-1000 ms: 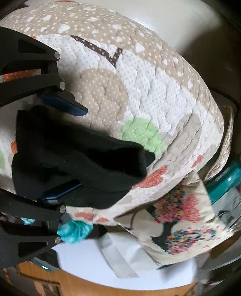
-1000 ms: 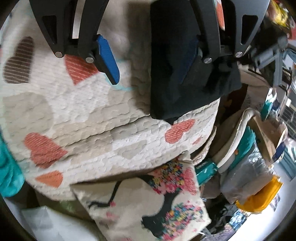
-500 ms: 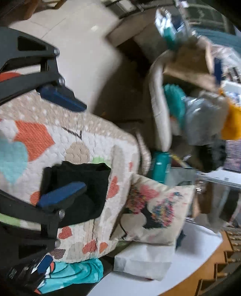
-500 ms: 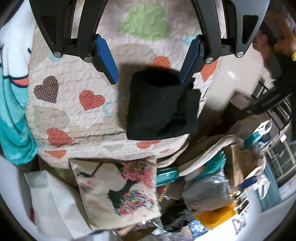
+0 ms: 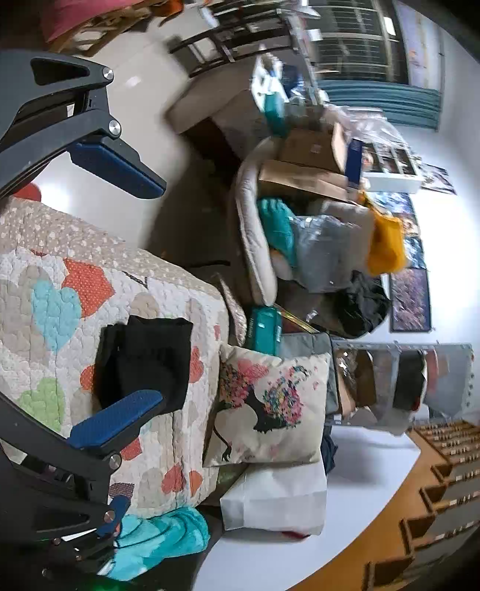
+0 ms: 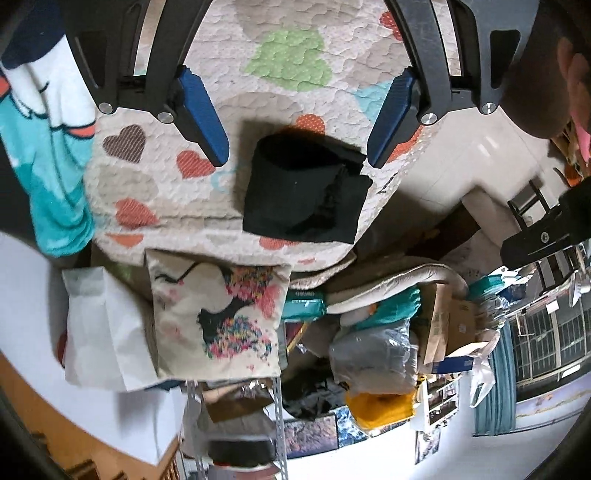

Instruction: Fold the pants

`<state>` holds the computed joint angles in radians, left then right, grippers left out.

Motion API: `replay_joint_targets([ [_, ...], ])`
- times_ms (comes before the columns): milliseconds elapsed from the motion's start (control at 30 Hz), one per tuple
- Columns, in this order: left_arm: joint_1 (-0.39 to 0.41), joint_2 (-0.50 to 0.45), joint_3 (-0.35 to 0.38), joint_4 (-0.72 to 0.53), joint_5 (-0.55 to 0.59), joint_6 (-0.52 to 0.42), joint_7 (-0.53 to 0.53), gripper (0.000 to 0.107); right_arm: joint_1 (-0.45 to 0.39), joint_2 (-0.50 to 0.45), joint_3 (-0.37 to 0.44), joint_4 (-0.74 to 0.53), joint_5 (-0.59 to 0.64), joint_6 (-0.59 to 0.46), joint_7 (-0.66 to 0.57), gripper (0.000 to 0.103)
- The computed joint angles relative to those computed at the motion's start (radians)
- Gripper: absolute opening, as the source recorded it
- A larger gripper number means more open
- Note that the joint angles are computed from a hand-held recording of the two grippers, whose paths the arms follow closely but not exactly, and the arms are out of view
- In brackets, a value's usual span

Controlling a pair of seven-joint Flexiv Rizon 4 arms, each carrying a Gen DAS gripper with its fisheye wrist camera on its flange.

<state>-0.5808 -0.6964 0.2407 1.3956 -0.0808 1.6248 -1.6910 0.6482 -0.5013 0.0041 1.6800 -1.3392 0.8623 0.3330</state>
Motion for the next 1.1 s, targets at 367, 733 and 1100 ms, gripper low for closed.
replay_joint_targets([
  [367, 0.047, 0.021, -0.116, 0.034, -0.010, -0.024, 0.123, 0.103, 0.001, 0.016, 0.008, 0.020, -0.006, -0.036, 0.035, 0.085],
  [733, 0.104, -0.011, -0.196, -0.009, 0.003, -0.110, 0.142, 0.103, -0.018, -0.004, 0.011, 0.020, 0.056, -0.014, 0.034, 0.086],
  [1100, 0.140, -0.087, -0.248, -0.114, -0.006, -0.235, 0.176, 0.103, -0.014, -0.046, -0.010, -0.009, 0.131, 0.018, -0.023, 0.086],
])
